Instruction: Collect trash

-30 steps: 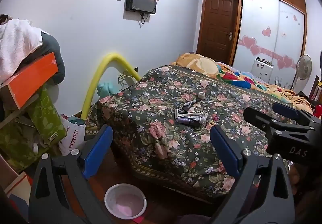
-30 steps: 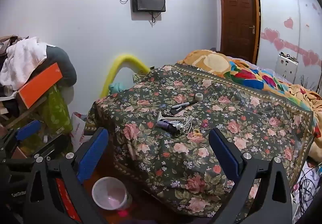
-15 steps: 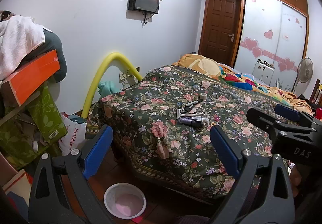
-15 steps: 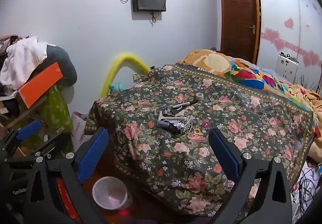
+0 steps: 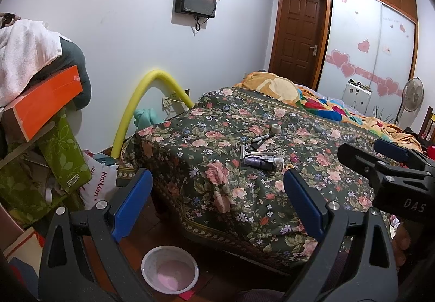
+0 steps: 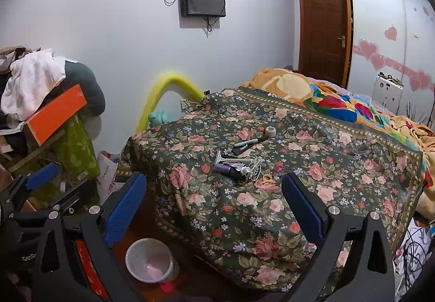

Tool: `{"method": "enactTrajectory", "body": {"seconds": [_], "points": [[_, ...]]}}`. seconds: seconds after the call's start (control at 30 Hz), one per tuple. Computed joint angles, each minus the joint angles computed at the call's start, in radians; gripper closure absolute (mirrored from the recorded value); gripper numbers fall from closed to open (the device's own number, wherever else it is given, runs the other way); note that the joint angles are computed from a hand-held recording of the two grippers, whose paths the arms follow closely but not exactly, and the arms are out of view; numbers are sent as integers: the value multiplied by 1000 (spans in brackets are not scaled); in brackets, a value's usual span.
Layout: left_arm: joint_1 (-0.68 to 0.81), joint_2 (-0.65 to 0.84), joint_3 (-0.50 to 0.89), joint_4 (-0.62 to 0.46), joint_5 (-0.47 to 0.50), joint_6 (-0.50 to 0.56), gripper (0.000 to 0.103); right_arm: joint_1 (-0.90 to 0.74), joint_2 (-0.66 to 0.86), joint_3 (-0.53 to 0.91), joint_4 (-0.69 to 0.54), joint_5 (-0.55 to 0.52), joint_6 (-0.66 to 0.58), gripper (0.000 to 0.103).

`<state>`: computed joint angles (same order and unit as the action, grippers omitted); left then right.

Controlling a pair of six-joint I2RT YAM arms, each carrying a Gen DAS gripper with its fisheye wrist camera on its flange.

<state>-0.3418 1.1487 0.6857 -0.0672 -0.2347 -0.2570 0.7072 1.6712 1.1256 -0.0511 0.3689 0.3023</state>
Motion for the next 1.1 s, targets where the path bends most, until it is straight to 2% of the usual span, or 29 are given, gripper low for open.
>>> {"method": "enactTrajectory", "body": {"seconds": [1.1], "points": [[-10, 10, 20, -20, -9, -1, 6, -8, -15, -3, -18, -13, 10, 4]]}}
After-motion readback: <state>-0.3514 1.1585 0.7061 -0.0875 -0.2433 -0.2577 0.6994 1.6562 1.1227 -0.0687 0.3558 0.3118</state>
